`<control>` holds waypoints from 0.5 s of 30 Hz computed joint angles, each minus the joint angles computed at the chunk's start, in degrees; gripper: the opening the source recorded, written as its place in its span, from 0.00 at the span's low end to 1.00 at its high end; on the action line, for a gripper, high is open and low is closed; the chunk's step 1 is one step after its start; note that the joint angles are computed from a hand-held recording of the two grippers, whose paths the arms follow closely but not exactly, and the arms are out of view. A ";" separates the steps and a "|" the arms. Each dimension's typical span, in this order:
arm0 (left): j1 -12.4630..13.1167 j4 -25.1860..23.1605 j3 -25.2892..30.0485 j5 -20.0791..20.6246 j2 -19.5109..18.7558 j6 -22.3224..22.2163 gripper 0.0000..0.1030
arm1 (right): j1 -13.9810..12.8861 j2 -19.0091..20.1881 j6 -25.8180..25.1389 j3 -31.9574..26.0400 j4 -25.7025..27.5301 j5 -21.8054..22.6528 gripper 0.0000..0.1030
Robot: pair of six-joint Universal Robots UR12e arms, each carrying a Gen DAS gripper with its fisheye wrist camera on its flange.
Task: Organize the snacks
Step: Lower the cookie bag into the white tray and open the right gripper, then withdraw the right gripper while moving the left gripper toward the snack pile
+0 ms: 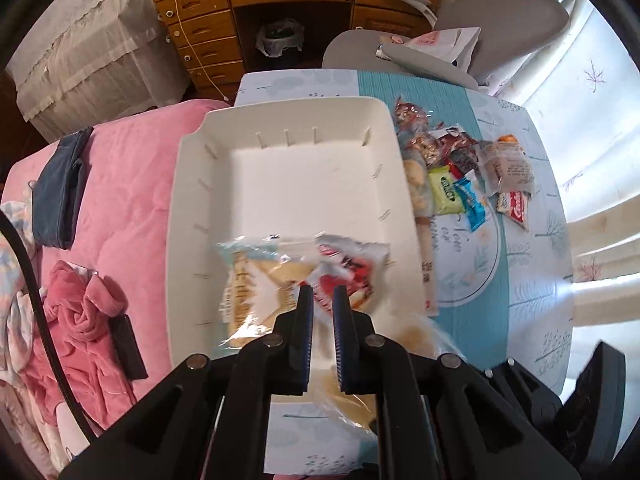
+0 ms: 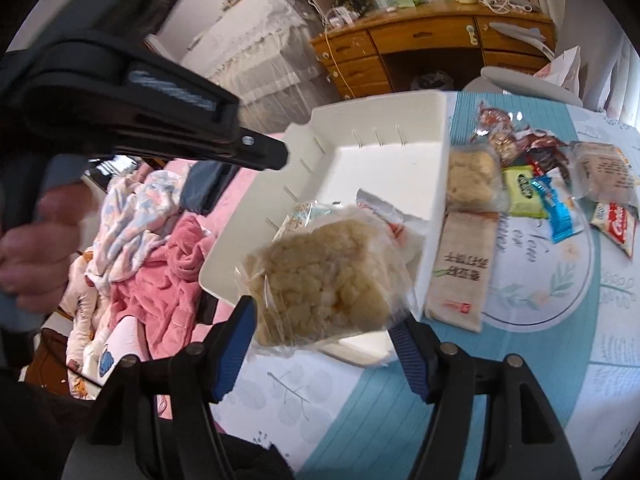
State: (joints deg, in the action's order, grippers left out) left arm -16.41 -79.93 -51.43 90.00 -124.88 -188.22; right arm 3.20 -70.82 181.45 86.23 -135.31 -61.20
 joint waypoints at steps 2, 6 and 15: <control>0.34 0.38 -0.81 -0.31 0.48 0.39 0.09 | 0.48 0.20 2.10 0.08 -1.32 -0.90 0.75; 0.64 1.68 -2.07 -1.61 1.12 0.97 0.13 | 0.40 -0.05 6.90 0.94 -4.42 -1.98 0.81; -0.17 6.71 -4.63 -7.78 2.02 -3.26 0.32 | -2.35 -2.50 10.94 3.52 -6.59 -8.18 0.81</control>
State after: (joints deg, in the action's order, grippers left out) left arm -16.58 -73.22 -56.06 82.21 -122.85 -191.48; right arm 0.86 -73.31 192.39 89.75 -141.89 -69.38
